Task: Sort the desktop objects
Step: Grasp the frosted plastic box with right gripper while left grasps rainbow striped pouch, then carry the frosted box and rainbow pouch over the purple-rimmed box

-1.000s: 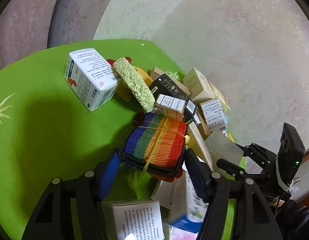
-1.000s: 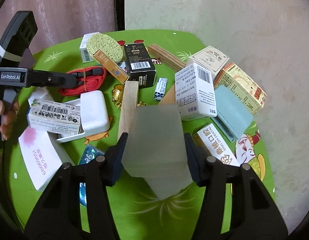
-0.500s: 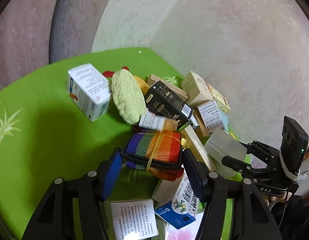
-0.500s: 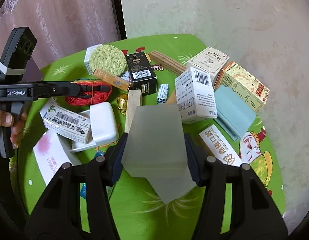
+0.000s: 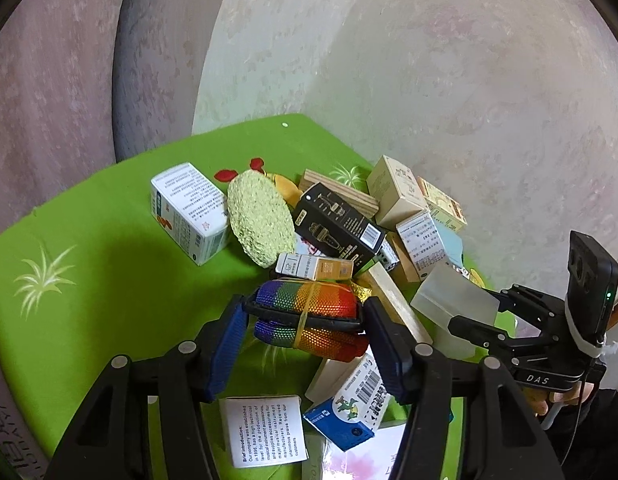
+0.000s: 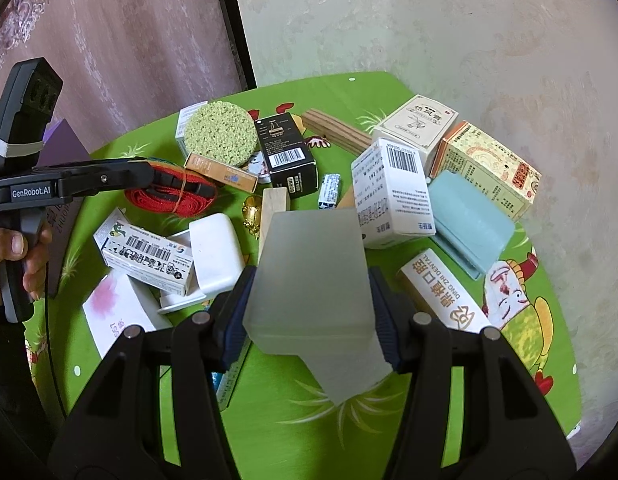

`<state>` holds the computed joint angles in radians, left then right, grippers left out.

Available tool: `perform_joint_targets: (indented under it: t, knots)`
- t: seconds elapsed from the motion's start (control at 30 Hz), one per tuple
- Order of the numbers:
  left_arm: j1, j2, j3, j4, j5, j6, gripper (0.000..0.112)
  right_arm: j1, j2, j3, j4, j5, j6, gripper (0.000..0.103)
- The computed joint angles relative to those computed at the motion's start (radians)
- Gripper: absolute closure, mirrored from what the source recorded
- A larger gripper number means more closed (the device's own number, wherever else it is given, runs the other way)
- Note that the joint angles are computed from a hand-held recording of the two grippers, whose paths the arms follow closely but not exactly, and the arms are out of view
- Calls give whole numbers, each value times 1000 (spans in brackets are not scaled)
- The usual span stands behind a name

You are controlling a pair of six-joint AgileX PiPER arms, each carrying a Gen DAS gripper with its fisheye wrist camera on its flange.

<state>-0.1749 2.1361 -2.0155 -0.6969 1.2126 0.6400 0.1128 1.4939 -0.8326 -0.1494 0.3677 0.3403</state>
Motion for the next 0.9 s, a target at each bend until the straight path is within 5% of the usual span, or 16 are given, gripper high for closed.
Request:
perform_joint_targets:
  t: [0.9]
  knots:
    - [85,-334,168,-23,-101,73,53,41,-78,-32,113,10,-61,46]
